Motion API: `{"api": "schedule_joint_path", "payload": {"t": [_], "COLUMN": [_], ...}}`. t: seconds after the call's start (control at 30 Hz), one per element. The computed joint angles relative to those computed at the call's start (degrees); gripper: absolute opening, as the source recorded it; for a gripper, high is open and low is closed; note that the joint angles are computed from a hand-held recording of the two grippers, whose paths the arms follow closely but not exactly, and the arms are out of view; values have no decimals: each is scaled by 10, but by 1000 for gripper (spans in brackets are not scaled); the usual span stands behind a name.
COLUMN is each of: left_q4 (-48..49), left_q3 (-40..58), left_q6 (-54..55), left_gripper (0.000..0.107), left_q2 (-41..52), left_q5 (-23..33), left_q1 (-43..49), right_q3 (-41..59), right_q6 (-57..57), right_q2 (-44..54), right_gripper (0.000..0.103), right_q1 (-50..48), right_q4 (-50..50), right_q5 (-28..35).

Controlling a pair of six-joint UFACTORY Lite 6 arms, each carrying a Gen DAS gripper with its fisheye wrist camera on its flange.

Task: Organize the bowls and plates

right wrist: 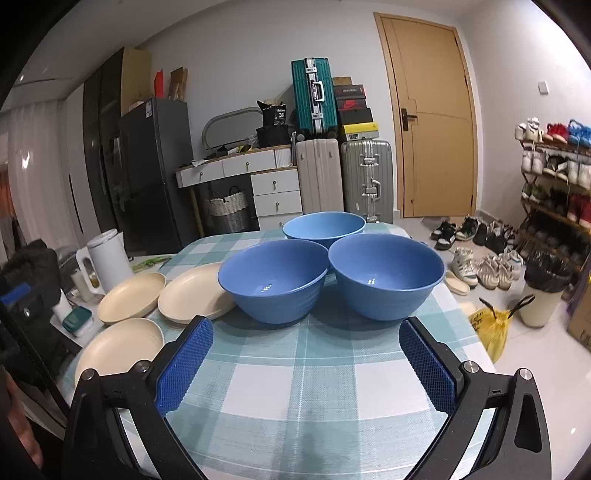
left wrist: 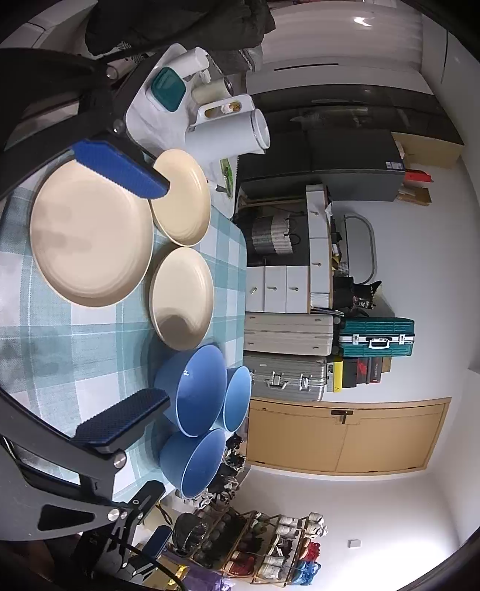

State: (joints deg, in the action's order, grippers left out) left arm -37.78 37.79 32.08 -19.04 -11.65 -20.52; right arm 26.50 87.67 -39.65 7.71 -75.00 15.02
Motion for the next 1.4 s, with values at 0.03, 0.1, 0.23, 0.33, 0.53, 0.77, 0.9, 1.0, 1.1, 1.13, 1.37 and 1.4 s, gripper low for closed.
{"api": "schedule_joint_path", "payload": {"t": [0.03,0.1,0.23,0.33,0.53,0.77,0.9,1.0,1.1,1.13,1.37,1.4], "left_q4": [-1,-2,-14,-7,-13,-34,-35,-29,-50,-48,21,62], "left_q3": [1,2,3,4,7,9,11,9,4,3,-5,-7], "left_q6": [1,1,15,6,13,36,40,40,67,69,15,-24], "left_gripper": [103,103,103,103,103,103,103,103,103,103,103,103], "left_q2": [2,3,5,7,12,17,25,26,25,24,16,13], "left_q5": [1,3,0,4,11,10,8,8,-4,-5,5,10], "left_q1": [-1,-2,-6,-6,-2,-4,-3,3,4,7,37,48], "right_q3": [0,0,5,7,12,13,15,17,18,16,20,22], "right_q6": [8,16,-12,-53,-102,-91,-116,-109,-104,-94,-43,-36], "right_q2": [-1,0,7,9,18,25,28,31,32,30,39,40], "right_gripper": [103,103,103,103,103,103,103,103,103,103,103,103], "right_q1": [7,16,17,9,-3,10,9,11,15,19,42,44], "right_q4": [-8,-16,8,47,96,81,106,100,93,84,47,43], "right_q5": [10,21,21,8,-17,-18,-23,-21,-20,-18,-4,-4]}}
